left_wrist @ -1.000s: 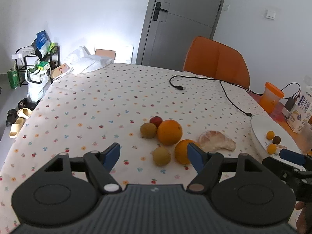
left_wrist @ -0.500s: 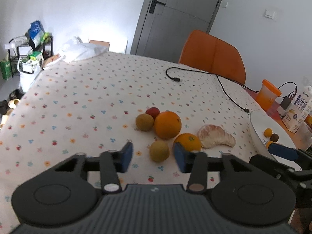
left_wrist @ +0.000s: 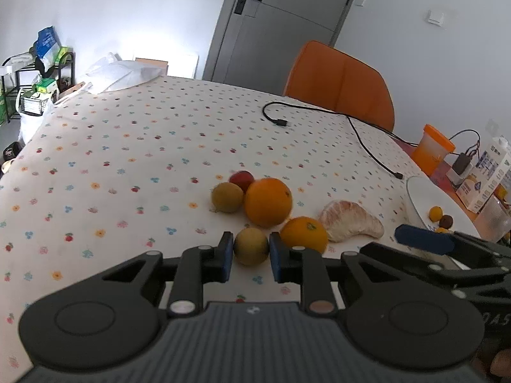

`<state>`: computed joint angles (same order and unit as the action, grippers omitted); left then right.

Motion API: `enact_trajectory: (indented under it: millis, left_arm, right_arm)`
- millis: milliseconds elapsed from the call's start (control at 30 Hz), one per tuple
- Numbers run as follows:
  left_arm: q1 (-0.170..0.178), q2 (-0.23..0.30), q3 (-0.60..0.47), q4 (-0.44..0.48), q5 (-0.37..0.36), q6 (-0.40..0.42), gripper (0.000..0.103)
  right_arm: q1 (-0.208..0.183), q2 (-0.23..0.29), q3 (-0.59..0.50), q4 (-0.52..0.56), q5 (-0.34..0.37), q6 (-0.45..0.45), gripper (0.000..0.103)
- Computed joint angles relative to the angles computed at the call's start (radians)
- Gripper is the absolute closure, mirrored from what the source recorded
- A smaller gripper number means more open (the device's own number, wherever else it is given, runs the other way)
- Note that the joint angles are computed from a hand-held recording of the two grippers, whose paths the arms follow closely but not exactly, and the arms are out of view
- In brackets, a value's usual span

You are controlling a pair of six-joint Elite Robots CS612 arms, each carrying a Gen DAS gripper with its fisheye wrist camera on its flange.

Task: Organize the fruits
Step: 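Grasp a kiwi with left gripper while right gripper reaches a large orange, then close the right gripper on the large orange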

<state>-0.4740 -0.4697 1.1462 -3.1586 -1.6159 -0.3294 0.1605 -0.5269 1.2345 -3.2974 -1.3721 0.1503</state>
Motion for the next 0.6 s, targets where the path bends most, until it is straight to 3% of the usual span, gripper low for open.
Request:
enact_trajectory:
  millis: [233,500,600]
  left_arm:
    - [0.009,-0.006,0.008,-0.006,0.032,-0.016,0.081]
    - [0.016,-0.017,0.026,-0.005,0.057,-0.019,0.081]
    - [0.017,-0.021,0.033,-0.008,0.063,-0.023,0.081]
  right_arm:
    - [0.002,0.024,-0.052,0.054,0.048,-0.014,0.031]
    - [0.015,0.048,-0.107,0.099,0.057,-0.039,0.032]
    - [0.017,0.058,-0.126,0.118,0.069,-0.038,0.041]
